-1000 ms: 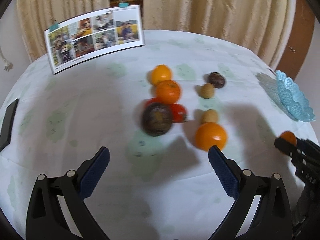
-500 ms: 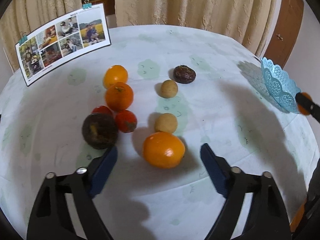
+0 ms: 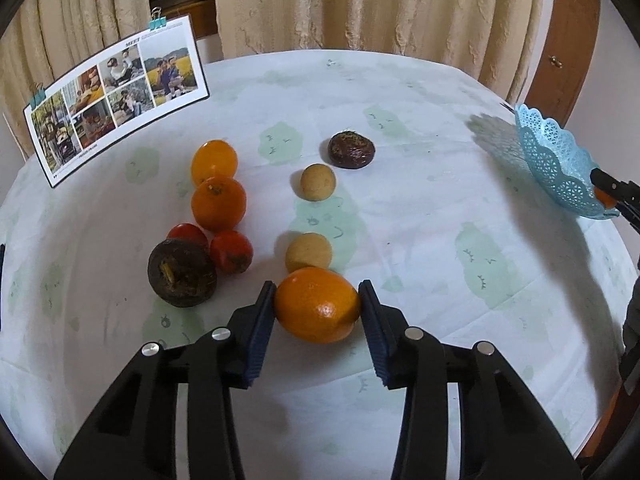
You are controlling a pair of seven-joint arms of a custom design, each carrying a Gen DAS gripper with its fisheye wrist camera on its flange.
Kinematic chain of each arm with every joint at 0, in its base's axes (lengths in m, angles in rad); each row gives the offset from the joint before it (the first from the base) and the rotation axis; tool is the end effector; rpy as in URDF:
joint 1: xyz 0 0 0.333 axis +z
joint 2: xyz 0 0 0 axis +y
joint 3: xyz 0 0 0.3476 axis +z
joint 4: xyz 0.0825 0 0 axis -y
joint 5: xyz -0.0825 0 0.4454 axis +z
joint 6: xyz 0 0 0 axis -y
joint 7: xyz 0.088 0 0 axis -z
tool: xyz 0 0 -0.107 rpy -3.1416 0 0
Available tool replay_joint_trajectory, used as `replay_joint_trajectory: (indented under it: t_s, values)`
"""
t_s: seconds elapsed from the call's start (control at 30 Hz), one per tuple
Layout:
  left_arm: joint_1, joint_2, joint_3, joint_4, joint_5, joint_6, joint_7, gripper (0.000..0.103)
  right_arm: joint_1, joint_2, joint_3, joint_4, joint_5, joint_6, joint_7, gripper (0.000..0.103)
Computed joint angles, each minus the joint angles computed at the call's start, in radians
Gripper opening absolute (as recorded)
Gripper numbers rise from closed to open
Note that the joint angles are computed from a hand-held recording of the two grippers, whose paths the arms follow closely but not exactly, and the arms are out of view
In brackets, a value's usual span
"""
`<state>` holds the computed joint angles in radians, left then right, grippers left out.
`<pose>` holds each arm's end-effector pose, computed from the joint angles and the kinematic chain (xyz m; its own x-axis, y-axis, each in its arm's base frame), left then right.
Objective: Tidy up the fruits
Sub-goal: 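Drop the orange into the blue basket with the right gripper while the left gripper grasps another orange, then carry the orange into the blue basket and open the left gripper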
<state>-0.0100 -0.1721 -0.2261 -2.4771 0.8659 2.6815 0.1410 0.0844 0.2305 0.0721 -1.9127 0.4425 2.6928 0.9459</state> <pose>0.5017 -0.1452 0.3739 0.4455 -0.8951 0.0205 -0.7130 -0.3685 -0.5965 0.7020 0.0935 0.4329 0.4274 -0.9030 -0.0446 -0.7477 -0.3253 -0.5790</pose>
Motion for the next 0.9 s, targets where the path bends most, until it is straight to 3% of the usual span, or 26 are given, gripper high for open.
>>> replay_joint_trajectory:
  t_s: [0.1, 0.4, 0.53, 0.8, 0.9]
  values:
    - [-0.005, -0.002, -0.005, 0.008, 0.003, -0.007, 0.005, 0.043, -0.016, -0.005, 0.005, -0.006, 0.042, 0.025, -0.017, 0.053]
    - [-0.036, 0.036, -0.01, 0.079, 0.004, -0.03, 0.046, 0.043, -0.045, -0.025, 0.009, -0.023, 0.158, 0.078, -0.081, 0.054]
    - [-0.062, 0.092, -0.007, 0.16, 0.026, -0.035, 0.083, 0.043, -0.052, -0.028, 0.004, -0.037, 0.193, 0.152, -0.073, 0.062]
    - [-0.147, 0.267, 0.03, 0.391, 0.049, 0.006, 0.21, 0.043, -0.061, -0.014, -0.009, -0.066, 0.139, 0.283, 0.064, 0.064]
    - [-0.18, 0.327, 0.053, 0.463, 0.001, 0.03, 0.272, 0.043, -0.094, -0.019, 0.022, -0.072, 0.168, 0.298, 0.054, 0.064]
